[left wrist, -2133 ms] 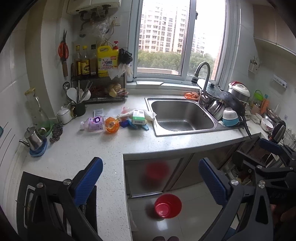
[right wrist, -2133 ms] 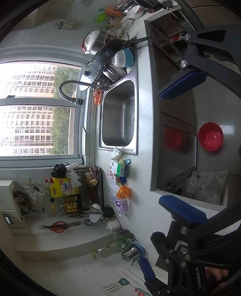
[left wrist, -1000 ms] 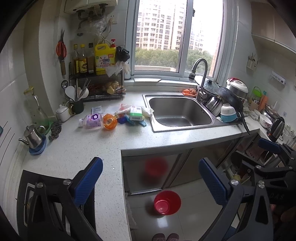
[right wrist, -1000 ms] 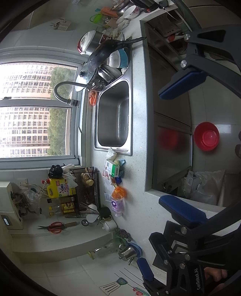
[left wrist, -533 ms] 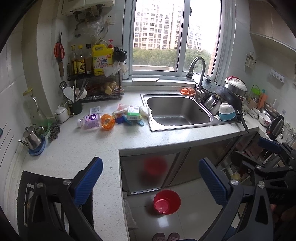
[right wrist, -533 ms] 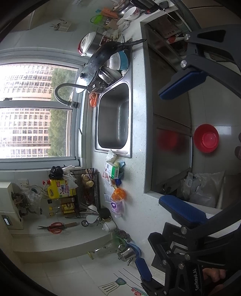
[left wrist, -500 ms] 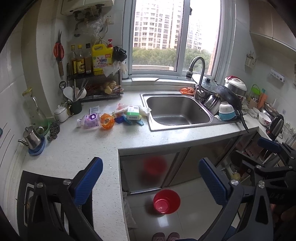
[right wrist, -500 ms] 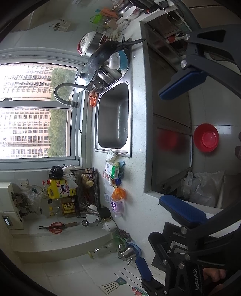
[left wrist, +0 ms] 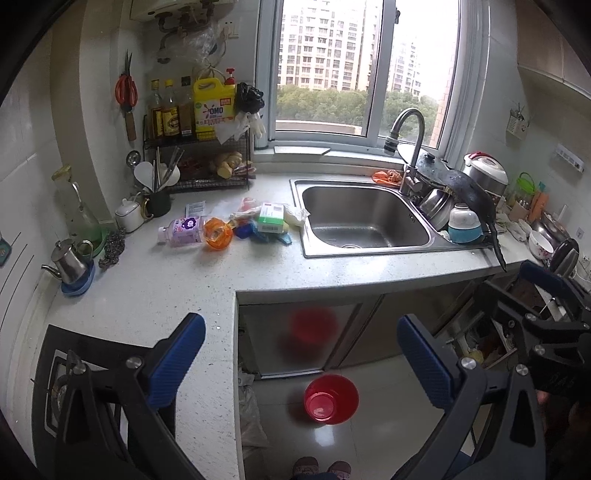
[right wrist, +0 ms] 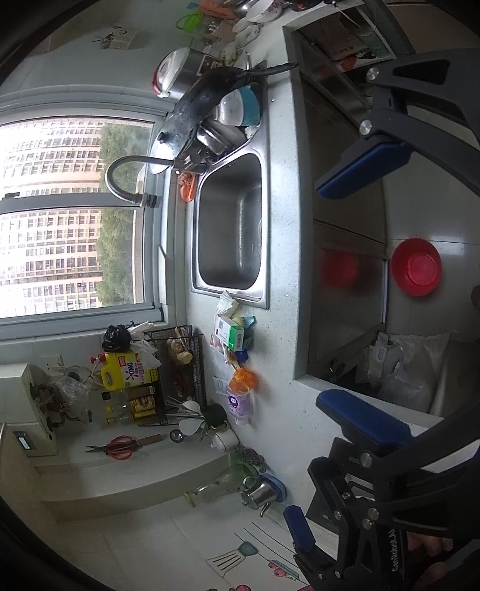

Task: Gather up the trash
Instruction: 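Grasp the white-green capsule box with the right gripper while the left gripper approaches the orange cup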

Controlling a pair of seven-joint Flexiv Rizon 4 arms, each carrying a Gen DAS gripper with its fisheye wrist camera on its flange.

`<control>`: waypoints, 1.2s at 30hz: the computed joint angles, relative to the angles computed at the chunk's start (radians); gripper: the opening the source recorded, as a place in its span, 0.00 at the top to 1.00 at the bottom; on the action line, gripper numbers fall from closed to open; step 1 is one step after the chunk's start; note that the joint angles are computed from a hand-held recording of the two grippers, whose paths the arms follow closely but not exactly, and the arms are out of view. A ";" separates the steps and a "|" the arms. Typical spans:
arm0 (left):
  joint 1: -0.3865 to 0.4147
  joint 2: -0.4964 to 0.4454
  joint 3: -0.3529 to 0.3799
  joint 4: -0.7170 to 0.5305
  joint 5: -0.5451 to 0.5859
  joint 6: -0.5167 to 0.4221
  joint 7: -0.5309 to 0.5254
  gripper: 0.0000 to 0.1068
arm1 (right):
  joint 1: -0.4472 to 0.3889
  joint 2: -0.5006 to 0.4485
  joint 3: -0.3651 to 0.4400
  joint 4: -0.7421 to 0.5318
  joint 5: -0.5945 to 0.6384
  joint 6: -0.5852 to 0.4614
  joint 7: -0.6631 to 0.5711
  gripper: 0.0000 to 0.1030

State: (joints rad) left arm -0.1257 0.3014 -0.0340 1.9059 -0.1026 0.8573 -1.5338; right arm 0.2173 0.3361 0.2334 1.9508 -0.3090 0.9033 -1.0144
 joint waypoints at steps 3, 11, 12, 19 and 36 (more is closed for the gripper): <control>0.019 -0.024 -0.013 -0.030 0.030 -0.026 -0.026 0.04 | -0.035 -0.019 0.007 0.033 -0.087 0.112 0.006 0.00; 0.046 -0.169 0.002 -0.127 0.029 0.005 -0.032 0.04 | 0.009 -0.147 -0.053 -0.045 -0.015 0.141 -0.134 0.00; 0.049 -0.188 -0.001 -0.146 0.040 0.002 -0.041 0.04 | 0.024 -0.177 -0.064 -0.077 0.024 0.126 -0.165 0.00; 0.091 -0.422 0.022 -0.356 0.023 -0.035 -0.020 0.04 | 0.065 -0.420 -0.096 -0.365 0.133 -0.045 -0.231 0.00; 0.165 -0.970 0.054 -1.080 0.003 -0.484 0.068 0.04 | 0.163 -1.168 -0.121 -1.496 0.245 -0.786 -0.233 0.00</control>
